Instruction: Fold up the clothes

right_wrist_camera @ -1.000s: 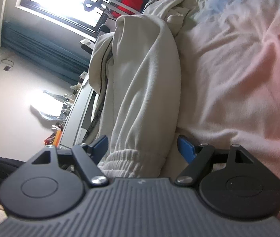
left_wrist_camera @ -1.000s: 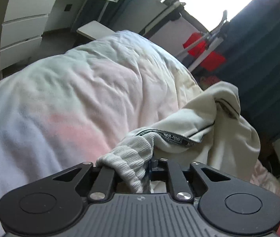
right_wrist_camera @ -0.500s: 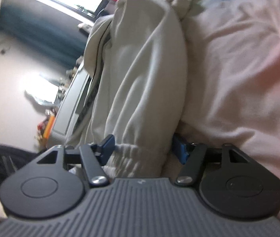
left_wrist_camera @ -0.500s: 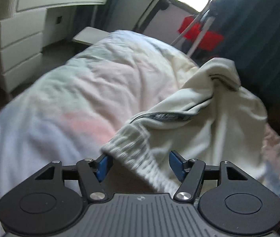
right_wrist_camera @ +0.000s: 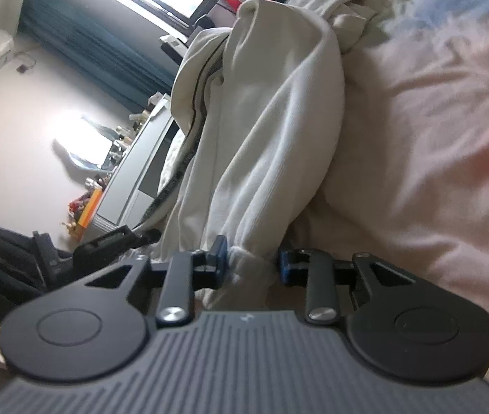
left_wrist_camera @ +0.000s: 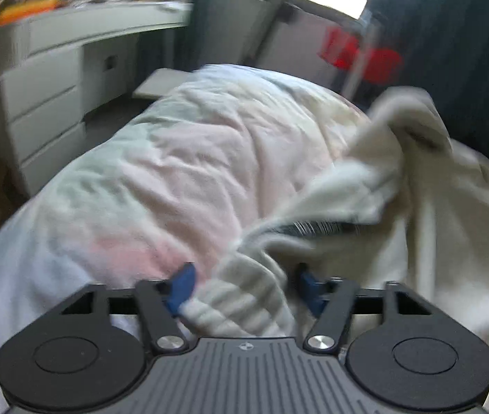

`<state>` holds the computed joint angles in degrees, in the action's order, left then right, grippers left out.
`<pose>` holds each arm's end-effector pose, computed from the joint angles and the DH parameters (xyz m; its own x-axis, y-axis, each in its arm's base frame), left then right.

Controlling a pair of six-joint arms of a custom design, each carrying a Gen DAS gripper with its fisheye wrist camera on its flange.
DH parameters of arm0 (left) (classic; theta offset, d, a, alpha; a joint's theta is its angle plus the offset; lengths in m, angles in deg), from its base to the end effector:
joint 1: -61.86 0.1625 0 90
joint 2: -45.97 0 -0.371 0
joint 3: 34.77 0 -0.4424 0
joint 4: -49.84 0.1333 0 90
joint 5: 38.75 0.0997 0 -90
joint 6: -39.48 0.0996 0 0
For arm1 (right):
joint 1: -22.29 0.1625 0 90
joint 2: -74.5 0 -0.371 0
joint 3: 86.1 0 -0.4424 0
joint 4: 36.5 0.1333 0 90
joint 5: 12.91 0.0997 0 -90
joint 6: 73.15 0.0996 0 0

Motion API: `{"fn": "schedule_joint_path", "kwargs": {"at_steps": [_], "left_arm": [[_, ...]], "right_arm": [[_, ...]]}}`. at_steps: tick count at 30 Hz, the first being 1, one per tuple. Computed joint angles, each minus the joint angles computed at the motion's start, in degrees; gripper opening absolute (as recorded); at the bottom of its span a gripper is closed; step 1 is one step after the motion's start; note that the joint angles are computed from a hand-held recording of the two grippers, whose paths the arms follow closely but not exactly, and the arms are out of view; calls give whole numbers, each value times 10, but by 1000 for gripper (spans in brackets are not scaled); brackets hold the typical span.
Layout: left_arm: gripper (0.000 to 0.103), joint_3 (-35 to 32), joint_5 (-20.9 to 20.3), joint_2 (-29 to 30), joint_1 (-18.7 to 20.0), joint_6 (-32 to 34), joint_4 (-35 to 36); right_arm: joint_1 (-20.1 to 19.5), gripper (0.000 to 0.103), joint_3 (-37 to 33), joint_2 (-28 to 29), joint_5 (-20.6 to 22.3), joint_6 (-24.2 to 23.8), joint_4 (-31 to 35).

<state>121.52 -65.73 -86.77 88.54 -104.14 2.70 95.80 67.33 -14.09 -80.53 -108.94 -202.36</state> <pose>-0.0363 -0.2668 0.1488 -0.6356 -0.7282 -0.2564 0.0241 0.3133 -0.9494 0.0754 -0.3484 0.0616 -0.8989 -0.3941 -0.1914 -0.3046 0.8761 -0.3736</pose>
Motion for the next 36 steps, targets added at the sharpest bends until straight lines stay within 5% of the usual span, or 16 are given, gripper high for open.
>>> {"fn": "schedule_joint_path", "kwargs": {"at_steps": [3, 7, 12, 16, 20, 24, 29, 33, 36], "left_arm": [[24, -14, 6, -36, -35, -86, 104], [18, -90, 12, -1, -39, -143, 236], [18, -222, 20, 82, 28, -249, 447], [18, -297, 73, 157, 148, -326, 579], [22, -320, 165, 176, 275, -269, 524], [30, -294, 214, 130, 336, -130, 382], [61, -276, 152, 117, 284, -183, 435], [83, -248, 54, 112, 160, -225, 484], [85, -221, -6, 128, 56, -207, 463]], "right_arm": [[4, 27, 15, -33, 1, 11, 26], [50, 26, 34, -34, 19, 40, 9], [159, 24, -2, 164, 67, 152, -140], [254, 23, -81, 352, 52, 212, -245], [276, 23, -156, 448, 16, 244, -223], [284, 26, -178, 437, 8, 246, -167], [320, 44, -174, 360, -60, 202, -79], [304, 79, -124, 262, -85, 168, -63], [295, 86, -70, 164, -99, 115, -84]]}}
